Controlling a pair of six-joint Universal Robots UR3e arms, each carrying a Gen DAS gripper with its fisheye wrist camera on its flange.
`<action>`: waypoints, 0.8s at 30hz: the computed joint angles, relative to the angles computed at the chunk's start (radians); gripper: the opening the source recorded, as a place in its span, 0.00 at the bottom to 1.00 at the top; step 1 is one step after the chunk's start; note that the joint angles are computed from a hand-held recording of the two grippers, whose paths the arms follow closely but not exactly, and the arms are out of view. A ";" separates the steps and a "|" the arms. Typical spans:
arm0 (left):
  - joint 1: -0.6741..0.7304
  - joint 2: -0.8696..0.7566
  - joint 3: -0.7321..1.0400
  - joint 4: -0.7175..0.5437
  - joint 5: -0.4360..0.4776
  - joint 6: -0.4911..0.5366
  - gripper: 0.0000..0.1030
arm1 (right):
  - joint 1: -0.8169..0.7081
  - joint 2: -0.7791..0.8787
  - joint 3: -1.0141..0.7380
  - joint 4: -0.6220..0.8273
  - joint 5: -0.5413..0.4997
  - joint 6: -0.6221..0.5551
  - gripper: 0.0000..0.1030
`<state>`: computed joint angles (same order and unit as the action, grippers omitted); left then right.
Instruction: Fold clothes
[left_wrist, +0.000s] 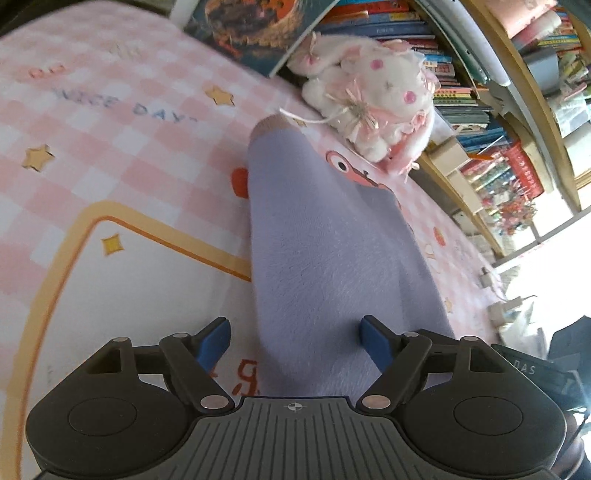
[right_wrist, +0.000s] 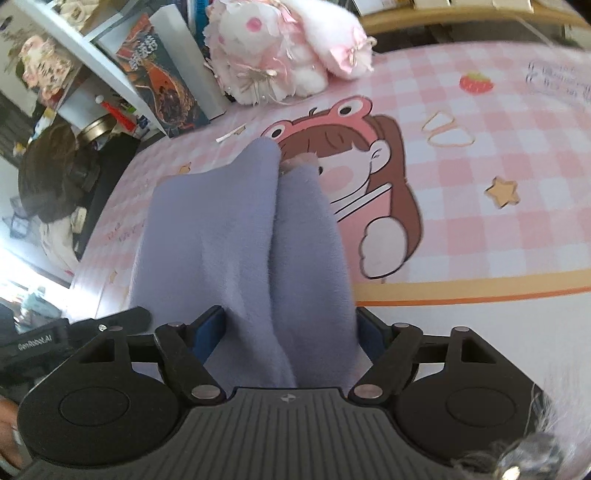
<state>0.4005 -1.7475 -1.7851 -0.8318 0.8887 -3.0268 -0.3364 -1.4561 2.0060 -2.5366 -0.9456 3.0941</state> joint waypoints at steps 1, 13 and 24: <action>0.004 -0.013 0.008 -0.004 -0.017 0.006 0.76 | 0.006 0.003 -0.001 -0.010 -0.005 0.016 0.70; -0.079 0.026 0.081 -0.050 0.083 0.246 0.43 | 0.153 -0.134 0.084 -0.181 -0.143 -0.019 0.24; 0.003 -0.139 0.273 -0.362 -0.037 0.282 0.57 | 0.048 -0.120 0.096 -0.025 -0.042 0.086 0.48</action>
